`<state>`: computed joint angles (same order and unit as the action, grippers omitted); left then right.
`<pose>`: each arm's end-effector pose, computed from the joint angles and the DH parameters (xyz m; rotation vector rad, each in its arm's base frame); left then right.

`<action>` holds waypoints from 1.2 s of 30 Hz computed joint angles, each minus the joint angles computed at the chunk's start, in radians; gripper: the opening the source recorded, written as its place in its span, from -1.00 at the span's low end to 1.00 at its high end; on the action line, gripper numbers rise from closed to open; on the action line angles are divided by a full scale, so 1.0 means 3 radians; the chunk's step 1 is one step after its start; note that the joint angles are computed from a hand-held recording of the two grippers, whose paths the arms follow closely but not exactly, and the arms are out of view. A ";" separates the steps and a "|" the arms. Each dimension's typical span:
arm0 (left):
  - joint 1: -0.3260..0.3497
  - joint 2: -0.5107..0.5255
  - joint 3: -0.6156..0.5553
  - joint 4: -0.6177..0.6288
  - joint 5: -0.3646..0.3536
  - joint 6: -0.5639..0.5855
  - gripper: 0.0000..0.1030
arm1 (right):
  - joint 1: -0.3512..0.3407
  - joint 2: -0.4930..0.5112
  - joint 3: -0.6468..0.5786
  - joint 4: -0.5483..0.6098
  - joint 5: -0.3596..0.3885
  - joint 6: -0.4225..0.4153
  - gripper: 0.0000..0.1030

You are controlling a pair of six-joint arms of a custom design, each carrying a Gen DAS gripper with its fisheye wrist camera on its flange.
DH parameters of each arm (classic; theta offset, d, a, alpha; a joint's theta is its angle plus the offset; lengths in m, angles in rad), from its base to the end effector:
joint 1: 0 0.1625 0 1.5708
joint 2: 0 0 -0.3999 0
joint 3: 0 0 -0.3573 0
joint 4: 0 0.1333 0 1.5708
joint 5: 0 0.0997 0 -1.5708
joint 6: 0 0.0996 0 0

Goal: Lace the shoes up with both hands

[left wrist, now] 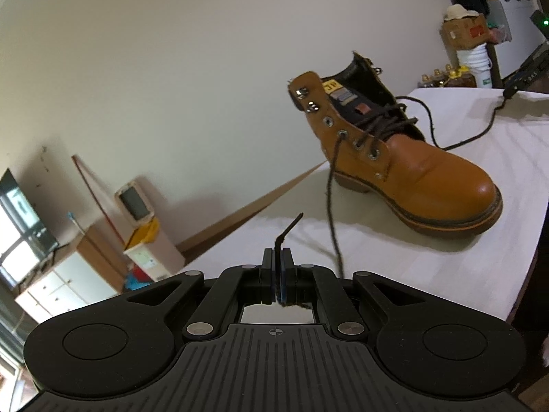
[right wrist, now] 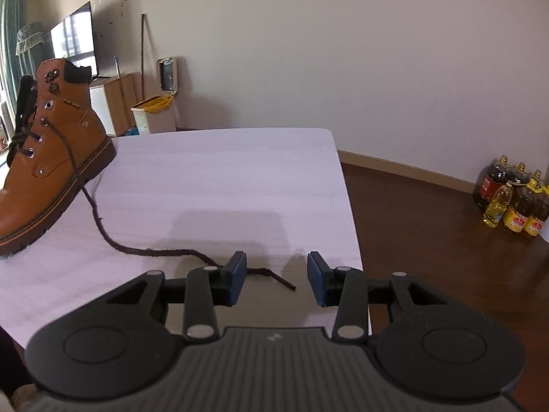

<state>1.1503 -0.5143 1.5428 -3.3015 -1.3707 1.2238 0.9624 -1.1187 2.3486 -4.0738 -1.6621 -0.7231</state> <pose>-0.1345 -0.6757 0.0431 1.8283 1.8283 -0.7697 -0.1371 -0.4142 0.2517 0.0481 -2.0369 1.1263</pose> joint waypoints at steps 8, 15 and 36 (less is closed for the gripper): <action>-0.0018 -0.0001 0.0035 -0.0017 -0.0034 0.0006 -0.95 | 0.0047 0.0053 -0.0042 0.0018 -0.0118 -0.0093 -0.55; -0.0041 0.0008 0.0007 -0.0024 -0.0089 0.0037 -0.95 | 0.0079 0.0053 -0.0029 0.0046 -0.0076 -0.0100 -0.95; -0.0343 0.0462 -0.0445 0.0168 -0.0392 0.0457 -0.95 | 0.0650 0.0149 -0.0074 0.0260 0.0076 -0.0208 -0.15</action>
